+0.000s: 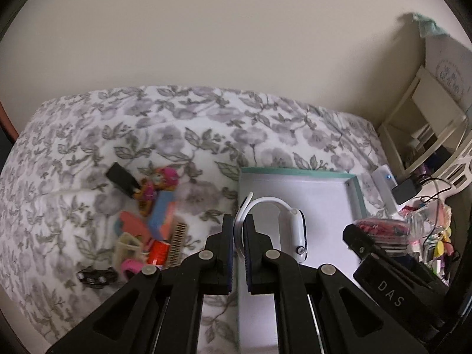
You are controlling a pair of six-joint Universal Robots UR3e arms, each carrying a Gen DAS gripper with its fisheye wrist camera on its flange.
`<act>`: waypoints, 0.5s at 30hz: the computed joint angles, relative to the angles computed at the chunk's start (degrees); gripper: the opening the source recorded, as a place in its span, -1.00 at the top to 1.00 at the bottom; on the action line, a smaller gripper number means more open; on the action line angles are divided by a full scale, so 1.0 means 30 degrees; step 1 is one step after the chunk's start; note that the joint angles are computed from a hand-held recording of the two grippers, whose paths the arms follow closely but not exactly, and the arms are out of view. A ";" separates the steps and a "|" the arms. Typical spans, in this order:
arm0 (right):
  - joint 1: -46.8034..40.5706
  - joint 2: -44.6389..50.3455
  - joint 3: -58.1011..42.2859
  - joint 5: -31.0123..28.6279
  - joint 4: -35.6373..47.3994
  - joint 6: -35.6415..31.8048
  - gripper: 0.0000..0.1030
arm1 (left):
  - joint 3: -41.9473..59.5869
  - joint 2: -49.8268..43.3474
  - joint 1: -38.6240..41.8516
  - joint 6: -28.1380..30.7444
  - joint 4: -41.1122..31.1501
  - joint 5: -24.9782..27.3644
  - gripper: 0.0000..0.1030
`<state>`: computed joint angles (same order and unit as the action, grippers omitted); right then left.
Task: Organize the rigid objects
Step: 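Carry the jar with the right tool while the left tool carries the watch over the tray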
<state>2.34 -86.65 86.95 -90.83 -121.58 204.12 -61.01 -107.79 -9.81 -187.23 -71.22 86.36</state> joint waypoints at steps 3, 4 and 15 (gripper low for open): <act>-0.0330 0.0742 -0.0046 -0.0174 -0.0305 -0.0435 -0.43 | 0.0165 -0.1120 -0.0567 -0.0431 0.0489 0.0244 0.87; -0.0388 0.0925 -0.0050 -0.0231 -0.0401 -0.0598 -0.43 | 0.0514 -0.1625 -0.0727 -0.0506 0.0443 0.0321 0.87; -0.1266 0.2361 0.0564 -0.0189 -0.1368 -0.1564 -0.43 | 0.2988 -0.4433 -0.1712 -0.0709 0.0305 0.1157 0.87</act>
<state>-1.46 -79.57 88.65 -91.39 -125.68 199.43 -52.05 -121.09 -14.95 -189.36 -70.31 89.83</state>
